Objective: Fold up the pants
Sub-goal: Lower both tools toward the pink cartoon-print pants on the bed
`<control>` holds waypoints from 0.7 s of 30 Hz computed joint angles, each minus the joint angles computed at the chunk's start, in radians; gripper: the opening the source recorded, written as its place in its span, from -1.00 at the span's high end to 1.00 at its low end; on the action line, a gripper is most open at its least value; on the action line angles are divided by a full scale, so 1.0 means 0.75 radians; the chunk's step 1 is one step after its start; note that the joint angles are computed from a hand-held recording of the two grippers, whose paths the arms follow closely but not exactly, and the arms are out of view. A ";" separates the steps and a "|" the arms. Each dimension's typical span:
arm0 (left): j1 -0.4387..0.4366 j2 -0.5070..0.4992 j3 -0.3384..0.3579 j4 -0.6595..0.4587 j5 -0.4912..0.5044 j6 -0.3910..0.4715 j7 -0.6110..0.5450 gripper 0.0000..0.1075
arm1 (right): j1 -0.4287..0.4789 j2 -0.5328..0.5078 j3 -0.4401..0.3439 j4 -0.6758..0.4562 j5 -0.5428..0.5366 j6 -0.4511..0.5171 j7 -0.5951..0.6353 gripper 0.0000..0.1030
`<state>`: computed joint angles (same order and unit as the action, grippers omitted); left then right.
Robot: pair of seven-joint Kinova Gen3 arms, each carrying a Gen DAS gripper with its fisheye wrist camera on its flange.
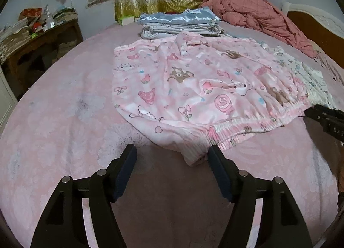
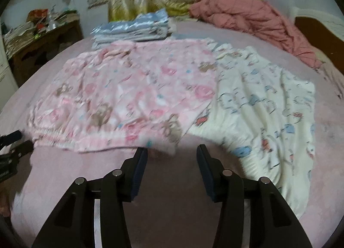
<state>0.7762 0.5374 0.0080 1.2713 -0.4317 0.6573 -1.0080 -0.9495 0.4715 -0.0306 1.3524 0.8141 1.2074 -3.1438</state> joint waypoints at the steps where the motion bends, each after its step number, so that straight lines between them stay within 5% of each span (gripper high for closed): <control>1: 0.009 0.000 -0.006 0.000 -0.011 -0.001 0.001 -0.41 | -0.011 -0.002 0.007 0.005 0.017 0.005 -0.021 0.03; 6: 0.075 0.019 -0.039 -0.028 -0.087 0.036 -0.008 -0.58 | -0.037 0.002 0.014 -0.003 0.067 0.057 -0.063 0.03; 8: 0.109 0.043 -0.077 -0.065 -0.127 0.078 0.058 -0.33 | -0.033 0.008 0.006 -0.018 0.067 0.072 -0.045 0.04; 10: 0.045 0.042 -0.018 -0.064 -0.080 0.052 0.041 -0.11 | -0.016 0.026 0.000 -0.050 0.042 0.084 -0.001 0.09; 16: 0.008 0.033 0.001 -0.047 -0.007 -0.013 -0.008 0.02 | -0.014 0.070 0.017 -0.125 0.030 0.084 0.116 0.09; 17: 0.002 0.030 0.003 -0.040 0.002 -0.027 -0.013 0.36 | -0.016 0.084 0.023 -0.148 0.023 0.103 0.135 0.26; 18: 0.002 0.027 0.002 -0.037 0.007 -0.033 -0.014 0.59 | -0.023 0.102 0.034 -0.177 0.017 0.137 0.146 0.82; 19: 0.015 0.022 -0.014 -0.029 0.000 -0.036 0.001 0.81 | -0.022 0.109 0.039 -0.192 0.002 0.152 0.157 0.87; 21: 0.029 -0.003 -0.029 0.012 -0.016 -0.078 0.017 0.82 | -0.044 0.093 0.054 -0.163 0.020 0.136 0.116 0.88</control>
